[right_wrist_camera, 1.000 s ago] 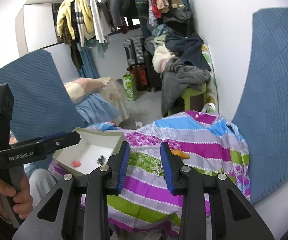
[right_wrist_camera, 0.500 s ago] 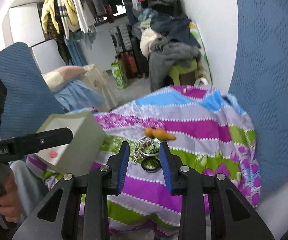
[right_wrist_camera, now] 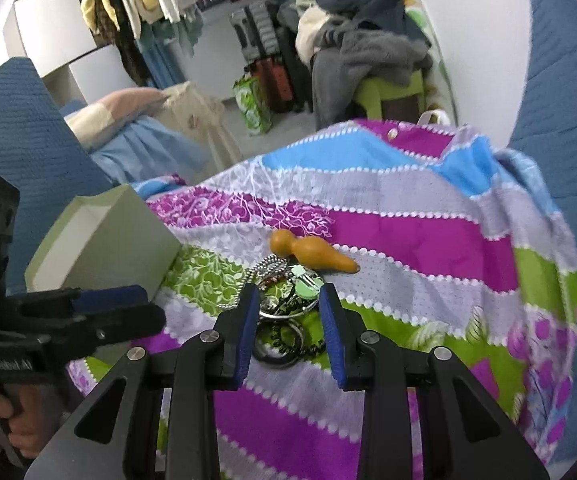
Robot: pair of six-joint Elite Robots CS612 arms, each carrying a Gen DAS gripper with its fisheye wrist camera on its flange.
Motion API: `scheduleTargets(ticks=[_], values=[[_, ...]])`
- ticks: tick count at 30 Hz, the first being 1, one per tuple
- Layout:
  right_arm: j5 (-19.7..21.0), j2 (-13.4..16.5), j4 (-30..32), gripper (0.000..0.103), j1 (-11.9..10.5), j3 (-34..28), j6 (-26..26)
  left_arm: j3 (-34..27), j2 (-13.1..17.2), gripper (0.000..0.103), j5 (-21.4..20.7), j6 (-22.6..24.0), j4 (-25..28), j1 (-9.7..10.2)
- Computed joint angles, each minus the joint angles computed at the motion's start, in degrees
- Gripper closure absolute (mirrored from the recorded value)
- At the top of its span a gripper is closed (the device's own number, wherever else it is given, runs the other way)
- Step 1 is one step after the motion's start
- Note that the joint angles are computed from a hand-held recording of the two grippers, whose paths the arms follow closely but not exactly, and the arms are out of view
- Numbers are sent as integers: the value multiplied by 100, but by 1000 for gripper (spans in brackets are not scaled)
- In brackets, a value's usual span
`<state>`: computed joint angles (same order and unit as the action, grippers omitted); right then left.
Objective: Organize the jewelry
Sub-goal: 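Grasp the green keychain with the right gripper while the left gripper grasps the silver bead chain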
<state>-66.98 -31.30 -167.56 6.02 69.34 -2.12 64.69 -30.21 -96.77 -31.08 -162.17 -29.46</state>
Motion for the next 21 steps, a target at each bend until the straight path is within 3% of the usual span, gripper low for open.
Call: scheduleTargets(ticks=[8, 21], values=[[40, 389, 1086, 75, 34, -761, -498, -690, 435, 54, 71, -276, 472, 77], [-433, 596, 1555, 82, 126, -1136, -870, -1329, 800, 54, 61, -213, 988, 120]])
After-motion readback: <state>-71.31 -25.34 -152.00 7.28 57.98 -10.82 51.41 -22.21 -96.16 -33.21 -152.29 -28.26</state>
